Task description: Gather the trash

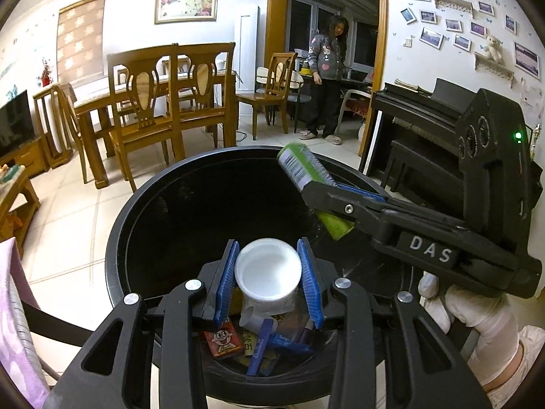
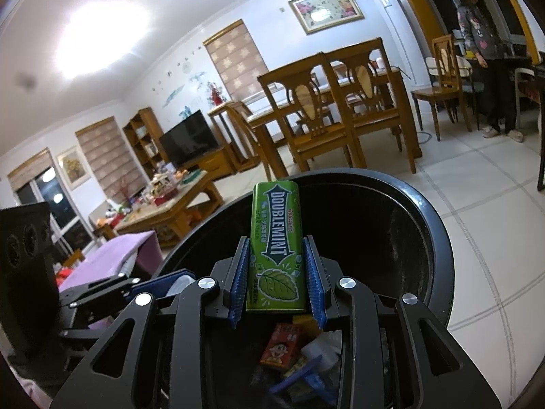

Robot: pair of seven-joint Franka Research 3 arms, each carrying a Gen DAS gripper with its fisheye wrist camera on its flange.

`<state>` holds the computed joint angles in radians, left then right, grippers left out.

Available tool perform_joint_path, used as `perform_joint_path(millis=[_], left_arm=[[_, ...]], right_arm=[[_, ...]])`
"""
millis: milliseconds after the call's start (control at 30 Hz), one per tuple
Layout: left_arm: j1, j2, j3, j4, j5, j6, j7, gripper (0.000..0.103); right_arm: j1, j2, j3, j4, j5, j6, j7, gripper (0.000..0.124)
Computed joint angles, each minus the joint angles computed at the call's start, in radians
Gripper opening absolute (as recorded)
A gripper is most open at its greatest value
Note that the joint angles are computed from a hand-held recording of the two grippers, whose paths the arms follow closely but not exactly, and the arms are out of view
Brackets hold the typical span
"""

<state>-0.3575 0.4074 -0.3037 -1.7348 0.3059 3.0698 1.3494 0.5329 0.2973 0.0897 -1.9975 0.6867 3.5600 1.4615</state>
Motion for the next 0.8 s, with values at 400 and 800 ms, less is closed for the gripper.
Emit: perform_joint_path(millis=[400, 800], left_arm=[[-0.124, -0.03, 0.158, -0.012, 0.181, 0.0, -0.193, 0.098], [-0.097, -0.158, 0.172, -0.14, 0.257, 0.015, -0.31, 0.098]], right_arm=[[-0.04, 0.001, 0.048, -0.035, -0.107, 0.082, 0.088, 0.077], [-0.011, -0.009, 0.034, 0.005, -0.083, 0.039, 0.107, 0.098]])
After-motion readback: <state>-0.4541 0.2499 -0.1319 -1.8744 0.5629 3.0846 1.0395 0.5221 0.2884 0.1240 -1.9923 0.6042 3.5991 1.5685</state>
